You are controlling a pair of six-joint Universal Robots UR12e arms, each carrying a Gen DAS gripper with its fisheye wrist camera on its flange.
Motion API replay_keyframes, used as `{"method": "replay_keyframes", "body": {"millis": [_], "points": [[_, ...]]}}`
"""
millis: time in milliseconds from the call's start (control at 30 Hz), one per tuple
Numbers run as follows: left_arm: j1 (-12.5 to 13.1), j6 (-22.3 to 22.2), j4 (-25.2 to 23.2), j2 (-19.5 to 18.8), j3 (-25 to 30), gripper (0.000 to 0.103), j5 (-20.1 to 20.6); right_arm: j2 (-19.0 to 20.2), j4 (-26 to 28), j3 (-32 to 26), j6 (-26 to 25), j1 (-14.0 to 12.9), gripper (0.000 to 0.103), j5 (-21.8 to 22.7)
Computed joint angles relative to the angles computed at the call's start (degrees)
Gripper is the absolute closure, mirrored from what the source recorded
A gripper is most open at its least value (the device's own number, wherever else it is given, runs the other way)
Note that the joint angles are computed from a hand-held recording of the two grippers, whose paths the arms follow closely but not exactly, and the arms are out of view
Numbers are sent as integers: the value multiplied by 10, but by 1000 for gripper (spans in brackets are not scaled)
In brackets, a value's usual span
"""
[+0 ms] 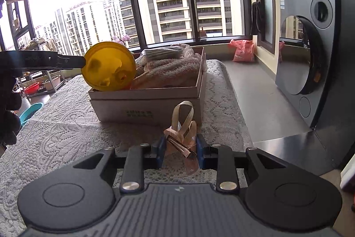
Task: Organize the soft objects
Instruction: 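Place the ribbon clip in the pink box with the right gripper while the left gripper releases the funnel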
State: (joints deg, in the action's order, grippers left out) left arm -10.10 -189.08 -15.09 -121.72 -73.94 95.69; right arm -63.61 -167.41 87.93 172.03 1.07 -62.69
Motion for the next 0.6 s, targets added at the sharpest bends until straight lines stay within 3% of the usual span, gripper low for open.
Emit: {"method": "replay_keyframes", "body": {"millis": [67,133,333,433,500,600], "points": [[6,-20,-2,-11,7,73,-28,-1,-4,2,-2,0,75,2],[9,-31,27,-21,12,76,-46,-1,-7,1,-6,1,75,-1],[10,-6,22,-51,52,73,-54,17,-9,-52,7,0,75,11],[15,-18,8,-46,47,71,-75,49,9,-125,30,5,75,29],[14,-15,14,-39,33,71,-71,80,55,-195,45,12,75,49],[16,-19,24,-26,14,69,-76,146,165,-331,65,28,75,67]]}}
